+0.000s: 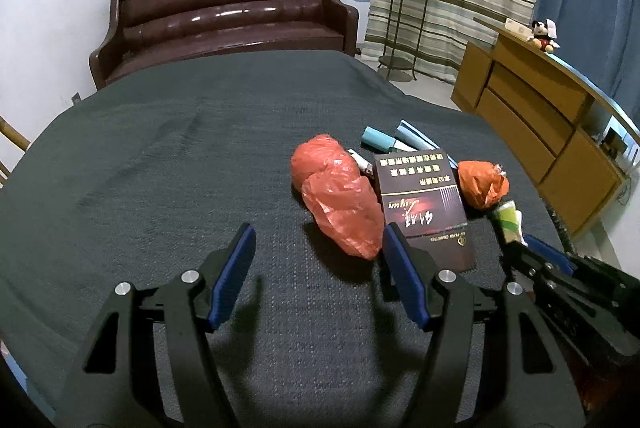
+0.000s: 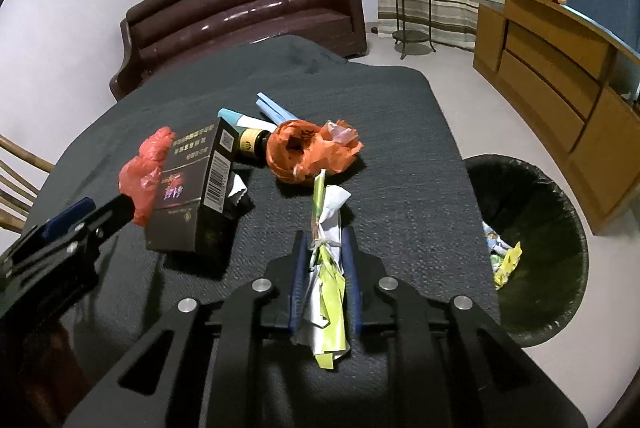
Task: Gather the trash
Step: 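Close the right tool on the twisted green-and-white wrapper, then close the left tool on the red plastic bag while the right holds the wrapper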
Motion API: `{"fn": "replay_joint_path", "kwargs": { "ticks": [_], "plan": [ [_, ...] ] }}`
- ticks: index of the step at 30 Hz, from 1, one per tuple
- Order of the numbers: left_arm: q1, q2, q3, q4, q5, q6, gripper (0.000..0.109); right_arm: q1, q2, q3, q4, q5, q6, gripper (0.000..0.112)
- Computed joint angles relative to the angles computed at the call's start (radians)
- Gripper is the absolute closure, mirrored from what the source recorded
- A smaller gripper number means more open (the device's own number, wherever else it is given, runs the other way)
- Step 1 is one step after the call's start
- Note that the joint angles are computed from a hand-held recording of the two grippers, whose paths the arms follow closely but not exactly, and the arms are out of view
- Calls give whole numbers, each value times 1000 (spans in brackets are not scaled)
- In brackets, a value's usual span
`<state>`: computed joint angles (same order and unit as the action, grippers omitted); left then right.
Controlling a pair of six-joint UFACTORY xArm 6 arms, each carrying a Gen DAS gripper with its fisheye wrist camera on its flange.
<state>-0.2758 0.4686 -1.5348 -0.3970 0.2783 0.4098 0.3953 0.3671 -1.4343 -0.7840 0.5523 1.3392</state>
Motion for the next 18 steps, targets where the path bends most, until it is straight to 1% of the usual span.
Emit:
{"fn": "replay_joint_path", "kwargs": {
  "ticks": [3,7,9,12,14,16,17,18],
  "plan": [
    [1,19,-29,33,10,-37,38,-3,-12,15,-16,-1,10,93],
    [5,63,-101,49,46,-72,37,-10,-30,34,-44,3,27,93],
    [6,93,-143,77,66,-102,37,-14,-36,40,-53,3,33,93],
    [16,133,-209,51,125,-91,38,-20,-43,46,-65,2,40,93],
    [21,142,-223,48,142,-87,47,-25,-48,51,-69,-1,41,94],
    [30,151,-241,12,175,-54,61,-30,-49,54,-66,-8,39,94],
    [34,151,-243,-6,186,-36,65,-31,-51,58,-65,-11,39,94],
    [37,152,-246,-27,195,-11,73,-33,-50,58,-64,-14,39,93]
  ]
}}
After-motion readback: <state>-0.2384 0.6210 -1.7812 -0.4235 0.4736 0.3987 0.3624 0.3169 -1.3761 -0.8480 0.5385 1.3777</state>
